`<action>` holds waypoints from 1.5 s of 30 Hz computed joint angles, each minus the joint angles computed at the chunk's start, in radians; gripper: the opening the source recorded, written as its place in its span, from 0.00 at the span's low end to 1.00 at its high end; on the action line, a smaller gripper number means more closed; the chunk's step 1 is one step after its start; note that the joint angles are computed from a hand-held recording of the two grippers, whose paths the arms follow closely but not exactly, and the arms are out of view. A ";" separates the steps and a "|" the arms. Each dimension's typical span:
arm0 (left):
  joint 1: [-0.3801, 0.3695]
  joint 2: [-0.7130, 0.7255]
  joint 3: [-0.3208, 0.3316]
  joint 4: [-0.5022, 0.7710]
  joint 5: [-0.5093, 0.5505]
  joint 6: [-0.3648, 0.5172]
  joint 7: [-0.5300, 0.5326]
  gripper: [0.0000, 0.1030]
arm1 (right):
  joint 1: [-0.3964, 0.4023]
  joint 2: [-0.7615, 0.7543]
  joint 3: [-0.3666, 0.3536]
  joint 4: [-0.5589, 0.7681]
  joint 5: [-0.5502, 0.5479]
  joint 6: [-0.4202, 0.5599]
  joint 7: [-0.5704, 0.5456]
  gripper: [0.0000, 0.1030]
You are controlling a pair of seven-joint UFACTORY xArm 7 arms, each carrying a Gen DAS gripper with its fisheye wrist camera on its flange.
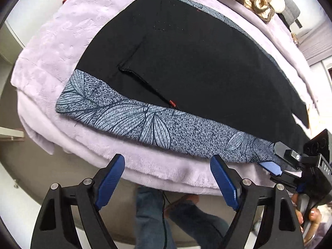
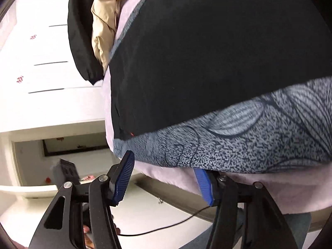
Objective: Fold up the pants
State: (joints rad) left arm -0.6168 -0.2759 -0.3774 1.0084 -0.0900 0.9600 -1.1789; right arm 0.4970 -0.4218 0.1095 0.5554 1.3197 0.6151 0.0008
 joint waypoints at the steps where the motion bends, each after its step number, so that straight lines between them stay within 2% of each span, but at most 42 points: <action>1: 0.000 -0.002 0.003 -0.006 -0.005 -0.010 0.003 0.83 | 0.000 0.000 0.003 -0.002 -0.002 -0.004 0.005 0.60; 4: 0.000 -0.009 0.018 -0.031 -0.037 -0.065 0.021 0.83 | 0.008 0.025 0.011 -0.007 0.025 -0.023 0.036 0.60; 5: -0.002 -0.012 0.023 -0.038 -0.053 -0.077 0.032 0.83 | 0.010 0.044 0.008 0.000 0.049 -0.025 0.031 0.50; 6: -0.003 -0.010 0.027 -0.038 -0.065 -0.081 0.043 0.83 | 0.011 0.048 0.005 0.002 0.085 -0.024 0.016 0.17; 7: -0.003 -0.011 0.028 -0.039 -0.071 -0.088 0.050 0.83 | 0.012 0.044 0.007 0.006 0.125 -0.035 -0.005 0.06; 13: -0.008 -0.048 0.053 -0.114 -0.184 -0.217 0.063 0.83 | -0.011 0.016 0.014 0.047 0.117 -0.063 -0.016 0.05; 20: 0.058 -0.086 0.063 -0.201 -0.172 -0.334 -0.049 0.83 | -0.016 0.010 0.004 0.045 0.085 -0.040 -0.021 0.05; 21: 0.070 -0.083 0.057 -0.205 -0.156 -0.335 -0.074 0.68 | -0.015 0.013 0.007 0.043 0.085 -0.041 -0.018 0.05; 22: 0.073 -0.081 0.060 -0.211 -0.154 -0.338 -0.081 0.47 | -0.013 0.018 0.006 0.042 0.091 -0.039 -0.017 0.05; 25: 0.067 -0.076 0.076 -0.222 -0.155 -0.329 -0.060 0.29 | -0.027 0.027 0.016 0.020 0.045 -0.044 0.070 0.15; 26: 0.067 -0.081 0.077 -0.221 -0.144 -0.312 -0.050 0.26 | -0.027 0.015 0.015 -0.003 0.055 -0.059 0.087 0.23; 28: 0.069 -0.090 0.074 -0.212 -0.119 -0.287 -0.035 0.25 | -0.016 0.000 0.007 -0.038 0.153 -0.102 0.053 0.22; 29: 0.073 -0.080 0.072 -0.193 -0.106 -0.270 -0.027 0.25 | -0.020 -0.009 0.007 -0.052 0.174 -0.112 0.062 0.10; 30: 0.077 -0.069 0.069 -0.164 -0.088 -0.240 -0.021 0.25 | -0.009 -0.014 -0.005 -0.051 0.154 -0.123 0.084 0.04; 32: 0.093 -0.059 0.061 -0.113 -0.042 -0.197 -0.019 0.25 | -0.048 -0.025 0.009 -0.015 0.025 -0.094 0.122 0.04; 34: 0.119 -0.050 0.053 -0.047 0.018 -0.152 -0.027 0.25 | -0.066 -0.005 -0.022 0.067 -0.120 -0.034 0.115 0.04; 35: 0.134 -0.034 0.050 -0.008 0.049 -0.136 -0.031 0.25 | -0.069 0.003 -0.044 0.095 -0.147 -0.010 0.092 0.04; 38: 0.168 0.051 0.052 0.131 0.135 -0.106 -0.022 0.25 | -0.096 0.097 -0.129 0.234 -0.159 0.100 -0.028 0.04; 40: 0.182 0.149 0.055 0.251 0.216 -0.088 -0.008 0.25 | -0.137 0.224 -0.172 0.369 -0.146 0.192 -0.111 0.04; 42: 0.176 0.272 0.069 0.384 0.308 -0.063 0.007 0.26 | -0.178 0.341 -0.180 0.483 -0.166 0.257 -0.141 0.04; 44: 0.160 0.378 0.103 0.482 0.371 -0.057 0.027 0.31 | -0.224 0.486 -0.181 0.619 -0.194 0.310 -0.158 0.04; 45: 0.144 0.446 0.122 0.547 0.416 -0.032 0.012 0.47 | -0.246 0.571 -0.178 0.695 -0.210 0.333 -0.161 0.04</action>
State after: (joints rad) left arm -0.4732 0.1704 -0.2553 1.5556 0.3264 0.9280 -1.1664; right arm 0.2511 0.1487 -0.0681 1.2504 1.1095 0.9479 -0.1603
